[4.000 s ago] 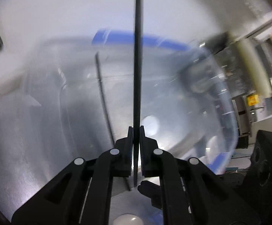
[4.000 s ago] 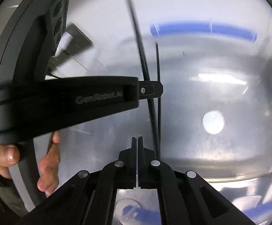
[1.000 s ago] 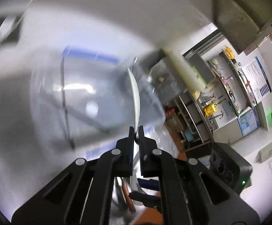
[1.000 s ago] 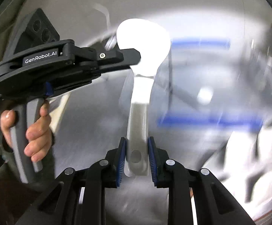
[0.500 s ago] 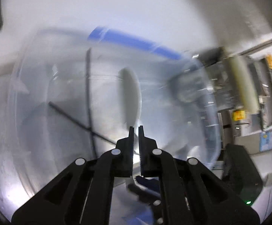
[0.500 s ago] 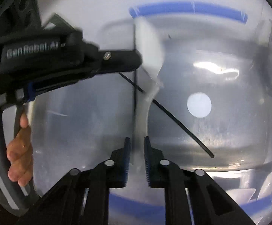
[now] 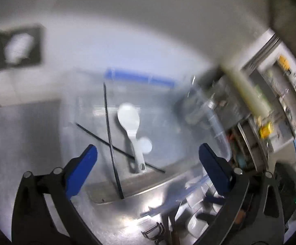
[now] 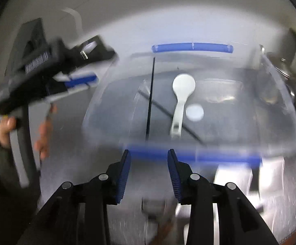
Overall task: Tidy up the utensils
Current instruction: 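Lift the rice paddle with the right tool into the clear box and release, then grasp the metal peeler by its handle with the right tool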
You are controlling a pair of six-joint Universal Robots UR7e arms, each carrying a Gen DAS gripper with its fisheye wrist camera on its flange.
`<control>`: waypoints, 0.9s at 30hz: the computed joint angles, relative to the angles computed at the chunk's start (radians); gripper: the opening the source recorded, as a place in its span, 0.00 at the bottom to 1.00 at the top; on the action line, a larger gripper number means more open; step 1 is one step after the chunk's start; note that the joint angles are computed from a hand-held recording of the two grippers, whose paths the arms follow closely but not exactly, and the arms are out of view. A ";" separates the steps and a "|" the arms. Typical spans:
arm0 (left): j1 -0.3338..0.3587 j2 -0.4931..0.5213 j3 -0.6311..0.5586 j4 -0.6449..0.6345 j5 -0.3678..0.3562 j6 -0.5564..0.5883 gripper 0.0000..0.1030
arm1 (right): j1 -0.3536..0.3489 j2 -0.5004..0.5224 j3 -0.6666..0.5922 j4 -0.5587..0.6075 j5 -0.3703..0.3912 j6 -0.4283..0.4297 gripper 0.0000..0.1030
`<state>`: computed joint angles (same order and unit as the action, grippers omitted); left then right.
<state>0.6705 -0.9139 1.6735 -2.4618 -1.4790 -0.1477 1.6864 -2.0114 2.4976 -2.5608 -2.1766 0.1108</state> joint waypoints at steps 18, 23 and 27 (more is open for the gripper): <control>0.049 -0.235 0.263 0.461 -0.030 -0.126 0.93 | -0.037 0.282 0.240 -0.075 -0.098 0.230 0.21; 0.041 -0.225 0.289 0.454 -0.078 -0.131 0.93 | -0.078 0.254 0.262 -0.113 -0.049 0.209 0.03; 0.051 -0.208 0.301 0.472 -0.160 -0.143 0.93 | -0.190 0.050 0.302 -0.074 0.118 0.142 0.03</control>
